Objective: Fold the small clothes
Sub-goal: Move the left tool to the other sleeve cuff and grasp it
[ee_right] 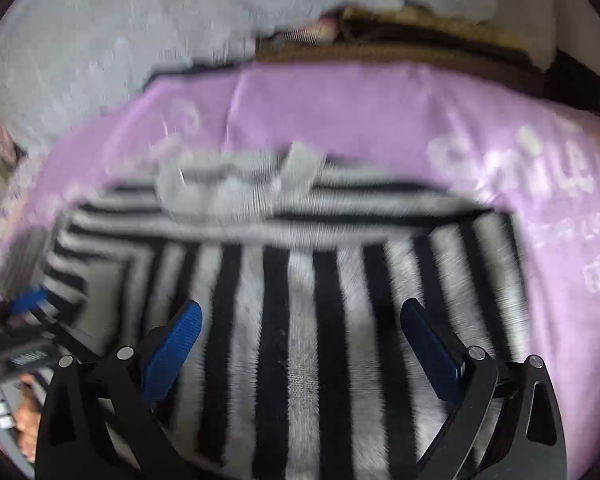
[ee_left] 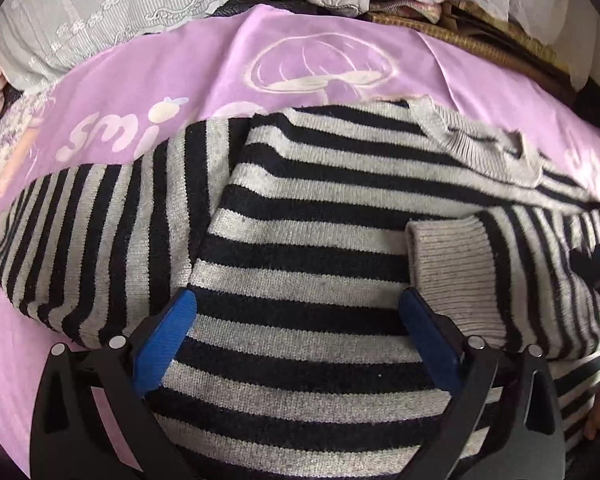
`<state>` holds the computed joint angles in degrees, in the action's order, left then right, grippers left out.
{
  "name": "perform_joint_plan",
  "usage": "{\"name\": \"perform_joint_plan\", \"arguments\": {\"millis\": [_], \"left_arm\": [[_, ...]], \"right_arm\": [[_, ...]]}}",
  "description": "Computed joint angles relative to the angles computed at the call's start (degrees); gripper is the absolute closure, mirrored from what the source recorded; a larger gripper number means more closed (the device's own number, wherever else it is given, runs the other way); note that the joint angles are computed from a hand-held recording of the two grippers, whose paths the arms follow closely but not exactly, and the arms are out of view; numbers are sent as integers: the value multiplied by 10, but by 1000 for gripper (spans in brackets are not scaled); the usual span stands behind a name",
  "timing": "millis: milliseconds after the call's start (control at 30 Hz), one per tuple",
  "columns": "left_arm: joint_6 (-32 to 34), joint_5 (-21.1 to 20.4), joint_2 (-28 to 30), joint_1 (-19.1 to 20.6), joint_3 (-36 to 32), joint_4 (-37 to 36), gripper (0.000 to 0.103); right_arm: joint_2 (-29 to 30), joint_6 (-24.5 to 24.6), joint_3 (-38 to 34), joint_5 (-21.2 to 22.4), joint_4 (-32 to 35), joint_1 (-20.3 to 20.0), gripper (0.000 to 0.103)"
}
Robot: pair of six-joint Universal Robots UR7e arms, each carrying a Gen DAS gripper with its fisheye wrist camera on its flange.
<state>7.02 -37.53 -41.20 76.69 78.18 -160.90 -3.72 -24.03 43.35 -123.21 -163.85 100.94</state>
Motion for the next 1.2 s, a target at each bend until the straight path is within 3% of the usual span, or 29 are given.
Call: {"name": "perform_joint_plan", "arguments": {"millis": [100,233,300,467,667,1200], "left_arm": [[-1,-5,-10,-3,10,1,5],[-54,-78,-51,8,31,21,5],[-58,-89,-68,11,47,5,5],[-39,-23,-92,4,102,-70,5],[14,50,-109,3,154,-184,5],[63,72,-107,-1,161,-255,5]], "right_arm": [[19,-66,-3,-25,-63,8,3],[3,-51,19,-1,-64,2,3],[0,-52,24,4,-67,1,3],[-14,-53,52,10,-78,0,3],[-42,-83,131,-7,-157,6,3],[-42,-86,136,-15,-152,6,3]]}}
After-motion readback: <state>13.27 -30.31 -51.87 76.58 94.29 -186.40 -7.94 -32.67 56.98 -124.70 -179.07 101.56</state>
